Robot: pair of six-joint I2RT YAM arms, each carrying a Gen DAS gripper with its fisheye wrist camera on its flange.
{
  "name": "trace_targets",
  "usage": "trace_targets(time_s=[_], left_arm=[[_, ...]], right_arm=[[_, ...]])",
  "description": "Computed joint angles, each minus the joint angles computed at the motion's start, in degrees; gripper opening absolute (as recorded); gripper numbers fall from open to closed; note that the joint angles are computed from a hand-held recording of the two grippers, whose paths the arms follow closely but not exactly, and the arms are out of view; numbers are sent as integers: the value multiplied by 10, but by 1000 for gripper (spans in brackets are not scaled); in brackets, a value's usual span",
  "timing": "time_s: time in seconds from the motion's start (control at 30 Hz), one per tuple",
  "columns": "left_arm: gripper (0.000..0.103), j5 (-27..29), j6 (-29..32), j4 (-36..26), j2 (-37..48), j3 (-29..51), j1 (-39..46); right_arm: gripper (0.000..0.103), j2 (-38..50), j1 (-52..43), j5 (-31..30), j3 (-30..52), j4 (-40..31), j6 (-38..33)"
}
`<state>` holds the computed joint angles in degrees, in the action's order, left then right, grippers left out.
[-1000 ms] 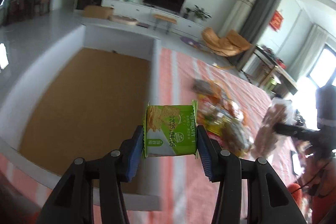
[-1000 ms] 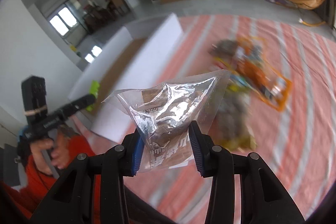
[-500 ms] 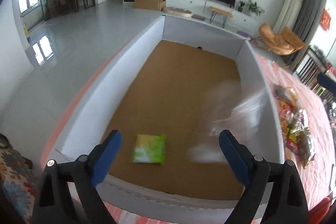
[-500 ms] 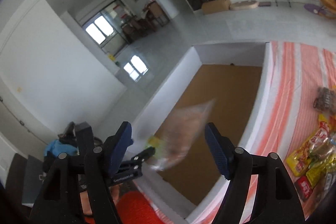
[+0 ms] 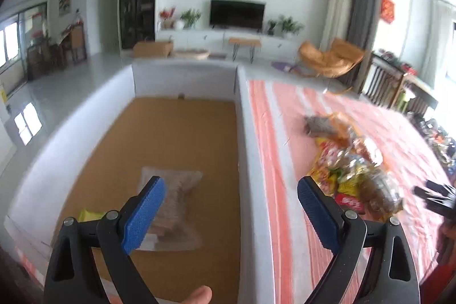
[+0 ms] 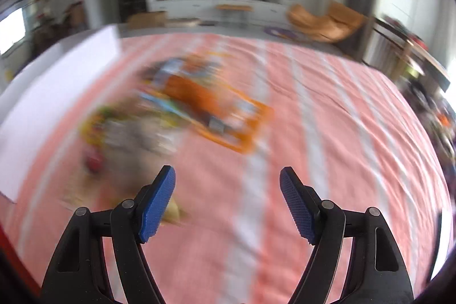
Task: Organize snacks
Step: 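Carry both packs into the white box and open both grippers, then return both tools to the table above the remaining snacks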
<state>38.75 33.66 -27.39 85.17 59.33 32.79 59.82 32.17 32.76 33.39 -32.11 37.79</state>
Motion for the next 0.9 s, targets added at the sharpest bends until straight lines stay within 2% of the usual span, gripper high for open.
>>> trace_targets(time_s=[0.1, 0.2, 0.33, 0.43, 0.47, 0.6, 0.67, 0.73, 0.8, 0.87, 0.9], left_arm=[[93, -43, -20, 39, -19, -26, -27], [93, -60, -41, 50, -25, -34, -34], [93, -70, -56, 54, -34, -48, -24], [93, -67, -50, 55, -54, -69, -16], [93, -67, -51, 55, -60, -74, -18], [94, -60, -37, 45, -75, -85, -16], [94, -60, -38, 50, -84, -90, -18], [94, -62, -63, 79, -118, -113, -15], [94, -23, -102, 125, -203, -165, 6], [96, 27, -115, 137, -280, -201, 23], [101, 51, -113, 124, -326, -216, 26]], right_arm=[[79, -104, -89, -14, -67, -21, -39], [79, -129, -186, -52, -86, -7, -113], [79, -120, -220, -73, -97, 9, -131], [79, -75, -231, -88, -106, 58, -134], [79, -39, -243, -95, -128, 117, -145], [82, -23, -237, -94, -138, 128, -126], [87, -31, -259, -117, -145, 133, -130], [90, -39, -289, -149, -151, 141, -136], [91, -34, -279, -138, -147, 136, -128], [91, -36, -280, -139, -148, 134, -128], [91, -38, -279, -138, -147, 132, -126]])
